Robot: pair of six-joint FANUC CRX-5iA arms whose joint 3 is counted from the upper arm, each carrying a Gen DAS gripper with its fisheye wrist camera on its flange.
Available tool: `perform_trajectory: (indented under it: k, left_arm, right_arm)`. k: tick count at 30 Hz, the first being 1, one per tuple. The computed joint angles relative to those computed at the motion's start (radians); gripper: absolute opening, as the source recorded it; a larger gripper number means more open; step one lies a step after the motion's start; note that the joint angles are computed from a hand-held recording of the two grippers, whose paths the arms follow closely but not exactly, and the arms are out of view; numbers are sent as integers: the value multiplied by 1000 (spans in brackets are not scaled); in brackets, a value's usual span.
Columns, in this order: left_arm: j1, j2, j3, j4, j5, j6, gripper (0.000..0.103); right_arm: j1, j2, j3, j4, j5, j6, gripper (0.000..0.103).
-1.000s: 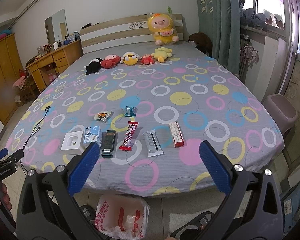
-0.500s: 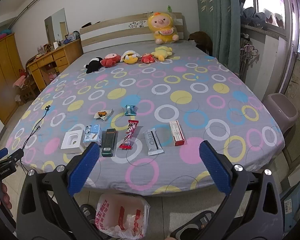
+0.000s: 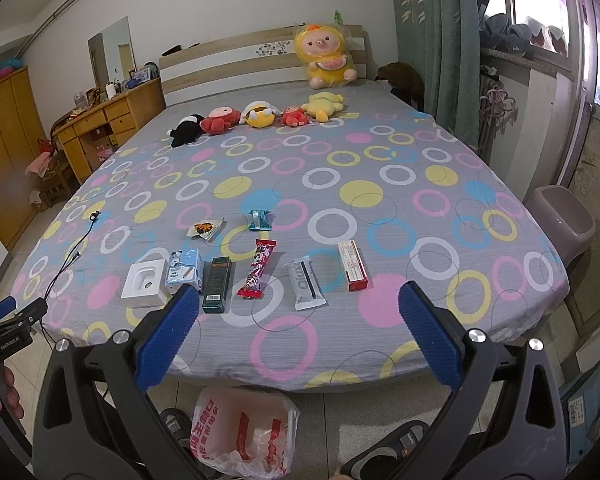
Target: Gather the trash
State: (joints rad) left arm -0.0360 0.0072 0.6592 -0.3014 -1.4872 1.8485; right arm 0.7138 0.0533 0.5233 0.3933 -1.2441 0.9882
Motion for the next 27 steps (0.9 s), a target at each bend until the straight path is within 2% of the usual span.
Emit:
perform_trajectory:
  k: [27]
  left_arm:
    - [0,2,2,0,-3,-1,96]
  right_arm:
    - [2,1,-3,1,-1,-5,98]
